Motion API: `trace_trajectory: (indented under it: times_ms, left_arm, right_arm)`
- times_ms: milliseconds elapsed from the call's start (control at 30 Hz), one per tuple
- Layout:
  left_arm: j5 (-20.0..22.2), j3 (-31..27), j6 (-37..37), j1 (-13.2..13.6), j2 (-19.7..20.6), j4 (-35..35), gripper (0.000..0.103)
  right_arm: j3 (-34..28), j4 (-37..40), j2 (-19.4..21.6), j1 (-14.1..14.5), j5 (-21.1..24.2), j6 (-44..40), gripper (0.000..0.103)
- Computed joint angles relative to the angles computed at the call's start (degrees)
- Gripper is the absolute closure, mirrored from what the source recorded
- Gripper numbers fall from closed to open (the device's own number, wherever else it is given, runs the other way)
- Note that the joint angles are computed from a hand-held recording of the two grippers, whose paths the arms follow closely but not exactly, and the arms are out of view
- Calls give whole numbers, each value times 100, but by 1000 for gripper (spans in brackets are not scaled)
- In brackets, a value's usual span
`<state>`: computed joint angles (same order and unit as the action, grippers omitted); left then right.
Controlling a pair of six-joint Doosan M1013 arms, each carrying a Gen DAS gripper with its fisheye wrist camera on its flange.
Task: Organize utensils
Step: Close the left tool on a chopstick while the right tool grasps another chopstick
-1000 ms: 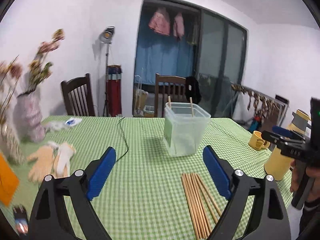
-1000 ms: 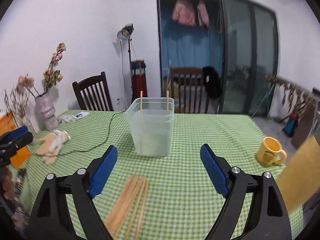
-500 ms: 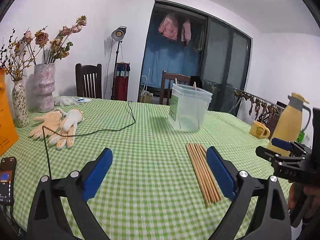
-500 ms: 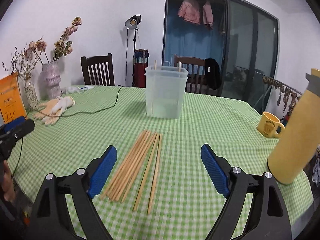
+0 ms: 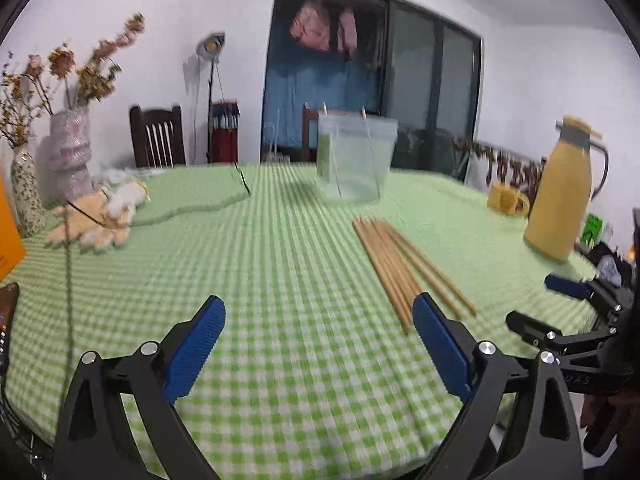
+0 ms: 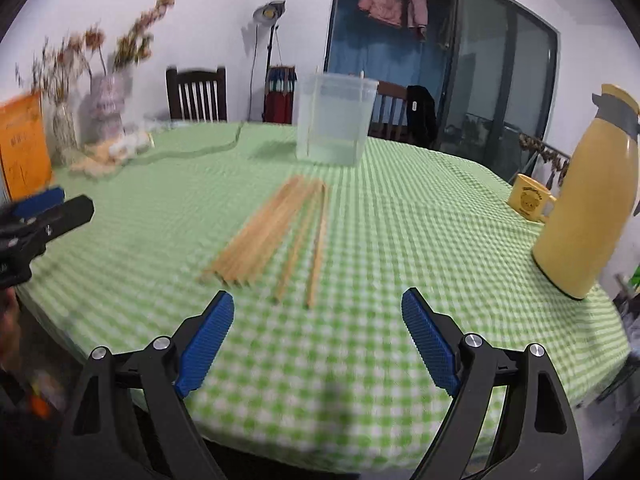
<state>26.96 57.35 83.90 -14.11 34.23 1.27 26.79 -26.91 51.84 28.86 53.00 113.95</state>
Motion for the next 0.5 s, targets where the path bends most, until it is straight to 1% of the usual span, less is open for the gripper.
trace_trajectory:
  times_ms: [67, 133, 167, 233, 267, 333, 400, 433, 467, 500]
  left_arm:
    - [483, -254, 678, 17, 152, -694, 12]
    - [624, -352, 914, 11, 224, -924, 12]
    - [673, -422, 1016, -3, 279, -999, 13]
    - [663, -493, 1190, -14, 349, -1158, 16]
    - [741, -592, 1197, -31, 418, -1123, 16]
    - [997, -825, 1235, -33, 555, -1156, 27]
    - [1355, -1109, 1227, -24, 712, -1251, 30]
    - [1450, -1179, 1270, -26, 750, -1296, 32]
    - [1604, -1310, 1302, -38, 820, -1255, 32]
    - [1745, -1426, 1263, -72, 881, -1055, 32]
  right_arm:
    - [-16, 100, 15, -43, 64, 68, 21]
    - [-55, 242, 36, -81, 91, 82, 22]
    - [-147, 325, 84, -98, 160, 44, 27]
    - [-282, 404, 163, -109, 221, -21, 29]
    - [-274, 384, 169, -104, 205, -34, 29]
    - [-406, 401, 245, -100, 271, -137, 29]
    - [-519, 453, 308, -104, 312, -205, 33]
    - [-537, 469, 321, -106, 324, -225, 34]
    - [-699, 488, 404, -110, 422, -278, 38]
    - [-768, 489, 443, -112, 464, -287, 39]
